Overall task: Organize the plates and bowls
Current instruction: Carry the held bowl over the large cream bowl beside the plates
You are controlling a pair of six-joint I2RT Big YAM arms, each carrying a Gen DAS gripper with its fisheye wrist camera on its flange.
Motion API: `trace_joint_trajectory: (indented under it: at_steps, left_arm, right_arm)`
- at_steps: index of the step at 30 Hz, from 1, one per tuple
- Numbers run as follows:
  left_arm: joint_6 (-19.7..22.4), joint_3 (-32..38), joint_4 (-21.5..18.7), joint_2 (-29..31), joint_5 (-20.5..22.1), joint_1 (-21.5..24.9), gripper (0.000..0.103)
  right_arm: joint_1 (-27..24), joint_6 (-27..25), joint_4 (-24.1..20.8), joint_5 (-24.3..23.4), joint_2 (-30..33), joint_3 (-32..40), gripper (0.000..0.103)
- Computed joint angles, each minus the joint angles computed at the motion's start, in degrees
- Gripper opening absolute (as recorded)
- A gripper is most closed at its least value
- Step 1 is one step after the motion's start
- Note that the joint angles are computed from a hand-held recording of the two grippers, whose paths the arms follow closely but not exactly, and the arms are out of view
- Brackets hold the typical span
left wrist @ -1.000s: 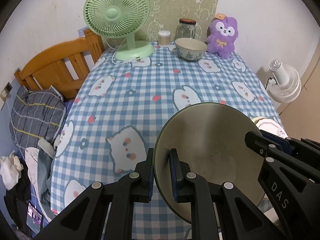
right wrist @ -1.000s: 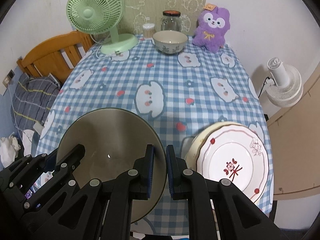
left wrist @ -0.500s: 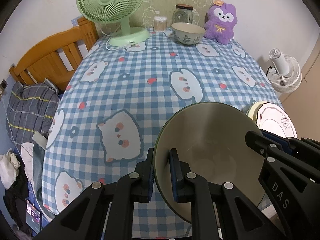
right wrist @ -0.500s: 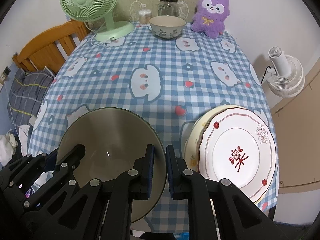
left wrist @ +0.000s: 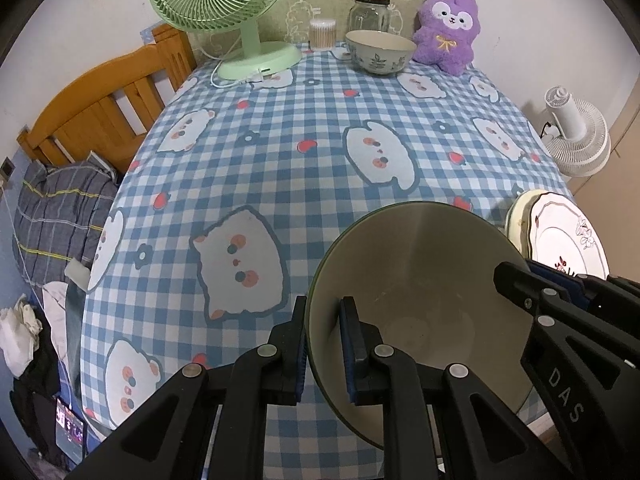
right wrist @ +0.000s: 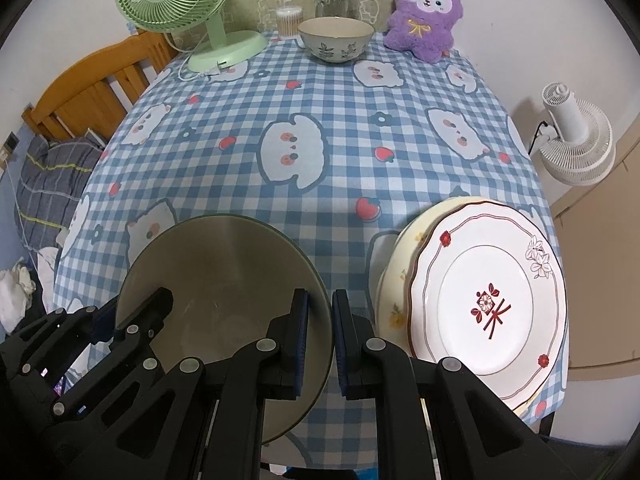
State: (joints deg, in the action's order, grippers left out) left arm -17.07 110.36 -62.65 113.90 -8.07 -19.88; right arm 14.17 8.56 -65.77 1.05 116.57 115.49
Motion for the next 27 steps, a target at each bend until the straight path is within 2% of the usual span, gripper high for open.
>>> trace_joint_trajectory:
  at_steps: [16, 21, 23, 27]
  left_arm:
    - [-0.01, 0.68, -0.43, 0.56, 0.45, -0.09, 0.012]
    - [-1.0, 1.19, -0.9, 0.57, 2.02, 0.1, 0.025]
    - [-0.35, 1.18, -0.43, 0.25, 1.33, -0.18, 0.029]
    - [0.03, 1.63, -0.51, -0.04, 0.99, -0.25, 0.035]
  right_arm:
    - [-0.33, 1.11, 0.24, -0.43, 0.47, 0.3, 0.015]
    - [-0.77, 2.49, -1.02, -2.42, 1.17, 1.82, 0.015]
    - [-0.9, 2.9, -1.22, -3.27, 1.16, 2.12, 0.015]
    - [-0.87, 1.88, 0.73, -3.17, -0.18, 0.46, 0.015]
